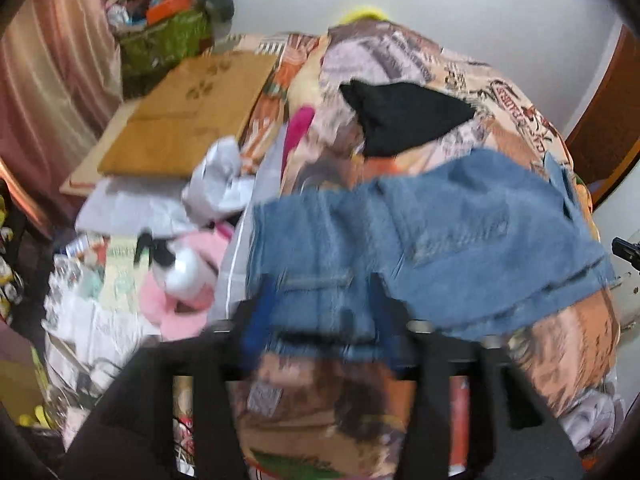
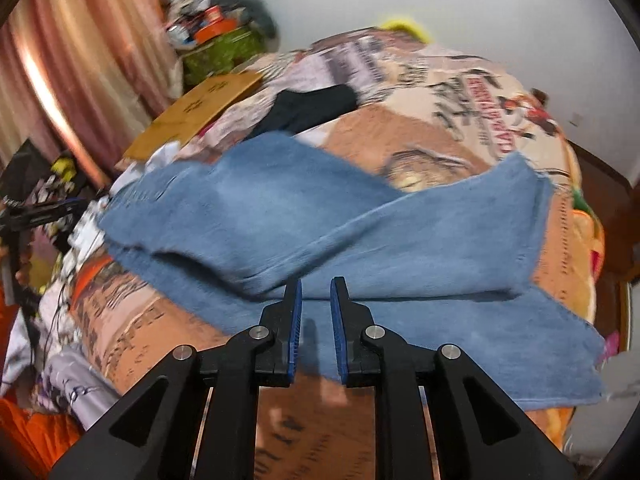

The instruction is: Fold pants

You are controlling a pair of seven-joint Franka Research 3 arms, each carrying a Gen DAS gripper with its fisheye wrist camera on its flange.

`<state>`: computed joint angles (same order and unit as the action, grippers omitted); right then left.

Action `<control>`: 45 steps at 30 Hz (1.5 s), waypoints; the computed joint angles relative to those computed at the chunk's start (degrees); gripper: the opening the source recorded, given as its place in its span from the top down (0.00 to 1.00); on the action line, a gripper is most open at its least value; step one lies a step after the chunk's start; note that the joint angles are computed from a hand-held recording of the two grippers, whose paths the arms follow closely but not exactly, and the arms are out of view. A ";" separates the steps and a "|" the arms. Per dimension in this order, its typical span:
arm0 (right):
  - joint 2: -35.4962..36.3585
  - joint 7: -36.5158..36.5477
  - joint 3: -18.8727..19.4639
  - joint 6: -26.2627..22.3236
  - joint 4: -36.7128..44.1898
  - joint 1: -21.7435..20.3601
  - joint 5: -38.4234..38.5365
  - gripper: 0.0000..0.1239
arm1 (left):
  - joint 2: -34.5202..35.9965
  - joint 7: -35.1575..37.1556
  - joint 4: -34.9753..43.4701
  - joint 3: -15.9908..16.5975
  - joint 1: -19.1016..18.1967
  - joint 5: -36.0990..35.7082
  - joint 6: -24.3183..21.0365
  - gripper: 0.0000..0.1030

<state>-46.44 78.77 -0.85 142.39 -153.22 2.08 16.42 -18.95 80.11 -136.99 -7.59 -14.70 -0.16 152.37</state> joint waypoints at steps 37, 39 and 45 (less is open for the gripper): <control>57.09 6.09 -7.80 5.33 41.99 -12.39 2.76 0.65 | 51.76 -1.80 61.51 -6.82 -6.35 10.01 -18.38 0.27; 57.85 6.01 -7.41 7.25 41.87 -12.48 4.39 0.65 | 52.25 -1.61 61.94 -7.02 -6.38 9.68 -18.51 0.27; 59.71 10.08 -9.07 8.69 42.91 -10.50 -3.53 0.86 | 51.75 -1.87 61.31 -6.52 -7.61 11.41 -17.94 0.27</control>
